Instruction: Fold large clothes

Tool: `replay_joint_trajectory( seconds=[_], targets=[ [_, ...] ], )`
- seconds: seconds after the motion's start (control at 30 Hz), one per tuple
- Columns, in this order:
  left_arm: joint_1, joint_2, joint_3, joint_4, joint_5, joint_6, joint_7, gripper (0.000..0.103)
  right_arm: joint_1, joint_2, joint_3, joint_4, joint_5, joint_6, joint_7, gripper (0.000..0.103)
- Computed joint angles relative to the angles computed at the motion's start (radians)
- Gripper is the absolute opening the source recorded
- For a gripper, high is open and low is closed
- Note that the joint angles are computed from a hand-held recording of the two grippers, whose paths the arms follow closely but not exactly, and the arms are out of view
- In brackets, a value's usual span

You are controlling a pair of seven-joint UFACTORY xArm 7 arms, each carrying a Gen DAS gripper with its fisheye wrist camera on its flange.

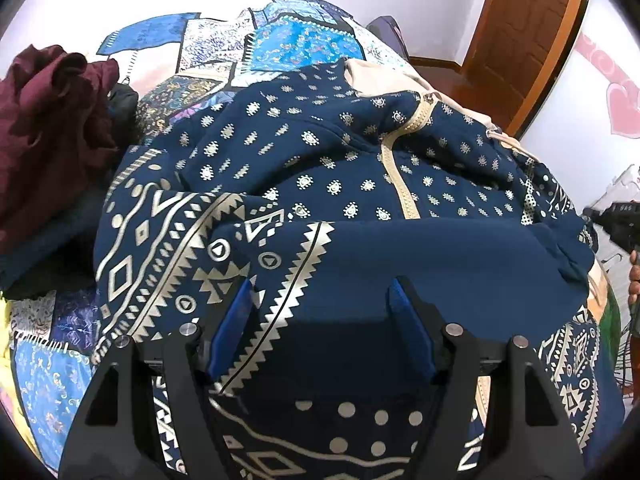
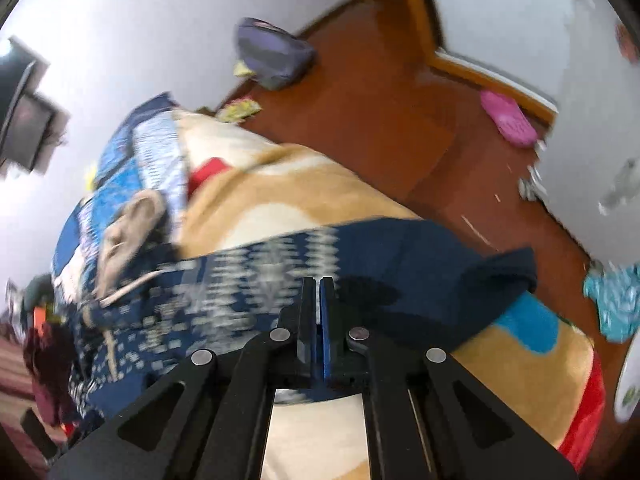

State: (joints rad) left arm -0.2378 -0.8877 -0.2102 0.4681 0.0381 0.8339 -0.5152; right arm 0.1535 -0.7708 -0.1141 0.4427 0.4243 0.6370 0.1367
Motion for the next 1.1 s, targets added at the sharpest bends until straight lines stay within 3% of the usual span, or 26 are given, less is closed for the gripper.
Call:
replay_joint_trajectory(
  seconds=[0.27, 0.33, 0.4, 0.47, 0.67, 0.83, 0.97, 1.1],
  targets=[
    [0.002, -0.090, -0.014, 0.001, 0.027, 0.052, 0.011, 0.070, 0.049, -0.114, 0.109, 0.087, -0.074, 0.016, 0.040, 0.002],
    [-0.001, -0.109, -0.012, -0.002, 0.027, 0.059, 0.017, 0.070, 0.038, -0.117, 0.125, 0.112, -0.111, 0.070, 0.071, 0.014],
    [-0.002, -0.122, -0.010, -0.006, 0.024, 0.062, 0.021, 0.070, 0.033, -0.104, 0.124, 0.122, -0.127, 0.112, 0.099, 0.052],
    [-0.003, -0.131, -0.008, -0.012, 0.020, 0.059, 0.024, 0.070, 0.017, -0.107, 0.126, 0.106, -0.135, 0.124, 0.134, 0.058],
    [-0.010, -0.133, 0.002, -0.037, -0.006, 0.040, 0.026, 0.070, 0.001, -0.048, 0.061, 0.066, -0.068, 0.164, 0.227, 0.058],
    [-0.011, -0.126, 0.013, -0.057, -0.021, 0.026, 0.030, 0.070, -0.033, 0.040, 0.045, 0.033, -0.035, 0.118, 0.280, 0.058],
    [-0.009, -0.114, 0.026, -0.072, -0.035, 0.013, 0.031, 0.070, -0.020, 0.069, 0.044, 0.007, -0.012, 0.047, 0.255, 0.058],
    [-0.008, -0.096, 0.033, -0.076, -0.049, 0.004, 0.027, 0.070, -0.036, 0.079, 0.079, -0.002, -0.059, 0.014, 0.273, 0.032]
  ],
)
